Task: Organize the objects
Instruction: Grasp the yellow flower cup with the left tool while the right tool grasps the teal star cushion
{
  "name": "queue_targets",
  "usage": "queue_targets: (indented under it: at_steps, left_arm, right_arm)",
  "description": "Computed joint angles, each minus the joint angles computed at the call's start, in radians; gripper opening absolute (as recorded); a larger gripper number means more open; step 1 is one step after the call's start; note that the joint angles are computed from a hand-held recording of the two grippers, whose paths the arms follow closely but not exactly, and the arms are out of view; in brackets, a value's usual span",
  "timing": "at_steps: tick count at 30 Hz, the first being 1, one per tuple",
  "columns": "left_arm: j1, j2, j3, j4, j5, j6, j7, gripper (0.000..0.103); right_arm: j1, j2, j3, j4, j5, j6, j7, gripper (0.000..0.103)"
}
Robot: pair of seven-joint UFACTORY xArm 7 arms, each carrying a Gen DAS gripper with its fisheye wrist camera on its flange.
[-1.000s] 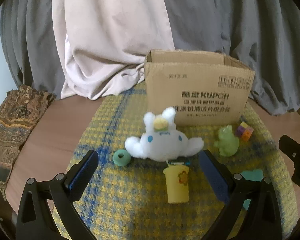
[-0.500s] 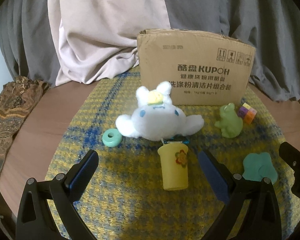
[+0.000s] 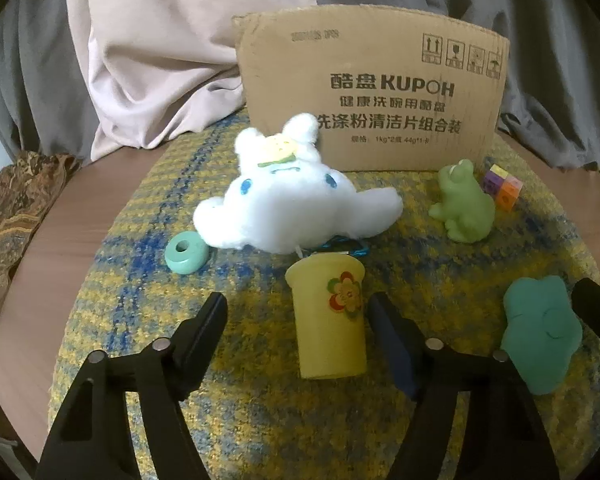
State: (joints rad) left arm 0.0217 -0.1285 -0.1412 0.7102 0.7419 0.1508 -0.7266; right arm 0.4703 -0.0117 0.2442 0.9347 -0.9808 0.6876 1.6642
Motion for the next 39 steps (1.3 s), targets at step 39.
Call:
queue_targets:
  at_steps: [39]
  left_arm:
    - [0.070, -0.064, -0.006, -0.092, -0.272, -0.044, 0.263, 0.035]
  right_arm:
    - [0.096, 0.188, -0.068, 0.136, 0.106, -0.054, -0.135, 0.081]
